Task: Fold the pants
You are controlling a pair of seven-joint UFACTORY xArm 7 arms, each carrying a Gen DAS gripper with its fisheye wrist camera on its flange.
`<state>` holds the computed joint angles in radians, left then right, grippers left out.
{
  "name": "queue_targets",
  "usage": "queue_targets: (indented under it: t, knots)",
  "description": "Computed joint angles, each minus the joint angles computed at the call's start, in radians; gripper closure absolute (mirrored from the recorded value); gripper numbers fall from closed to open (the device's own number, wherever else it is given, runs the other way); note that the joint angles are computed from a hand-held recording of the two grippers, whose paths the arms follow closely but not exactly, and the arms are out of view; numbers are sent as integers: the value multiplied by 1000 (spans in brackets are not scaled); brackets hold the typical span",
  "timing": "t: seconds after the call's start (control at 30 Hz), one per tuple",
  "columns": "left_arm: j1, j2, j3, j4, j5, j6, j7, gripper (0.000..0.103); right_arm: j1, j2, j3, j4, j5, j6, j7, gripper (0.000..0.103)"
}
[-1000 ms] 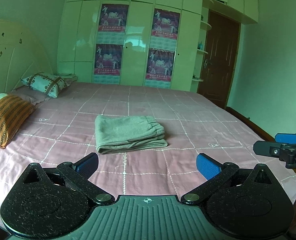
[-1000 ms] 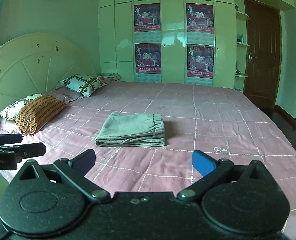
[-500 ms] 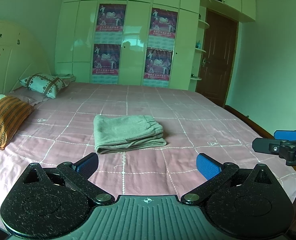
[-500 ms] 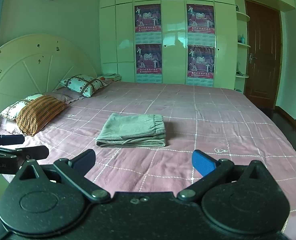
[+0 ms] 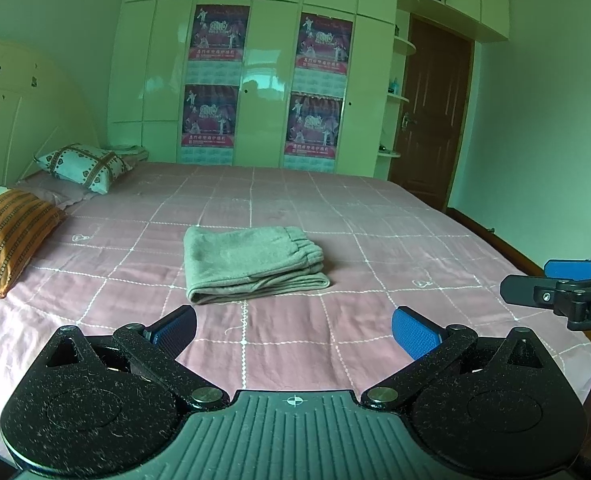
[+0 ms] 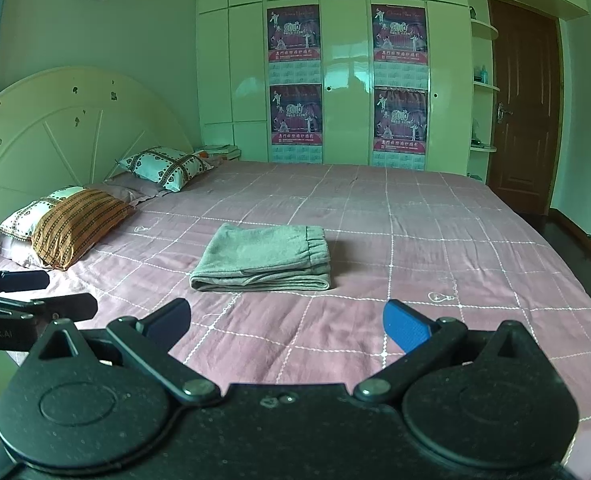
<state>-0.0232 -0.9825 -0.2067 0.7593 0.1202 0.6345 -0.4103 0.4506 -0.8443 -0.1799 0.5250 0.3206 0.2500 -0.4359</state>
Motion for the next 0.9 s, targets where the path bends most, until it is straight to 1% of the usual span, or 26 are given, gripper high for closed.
queue_targets:
  t: [0.6,0.73,0.87,0.9]
  knots:
    - [-5,5,1,-6,4,-25,8,0,7,3,-6,0,1,-2,-5,6]
    - [8,-10,-5,-27,22,-66,15,0,8,4,-9,1,1,-2,-8,6]
    - [6,-17,0,-39,23,-103,25,1,7,2,-6,-1,2,-2,-7,6]
    - [-1,-14,5,-37,16,-100,28,0,7,4,-7,1,2,-2,-8,6]
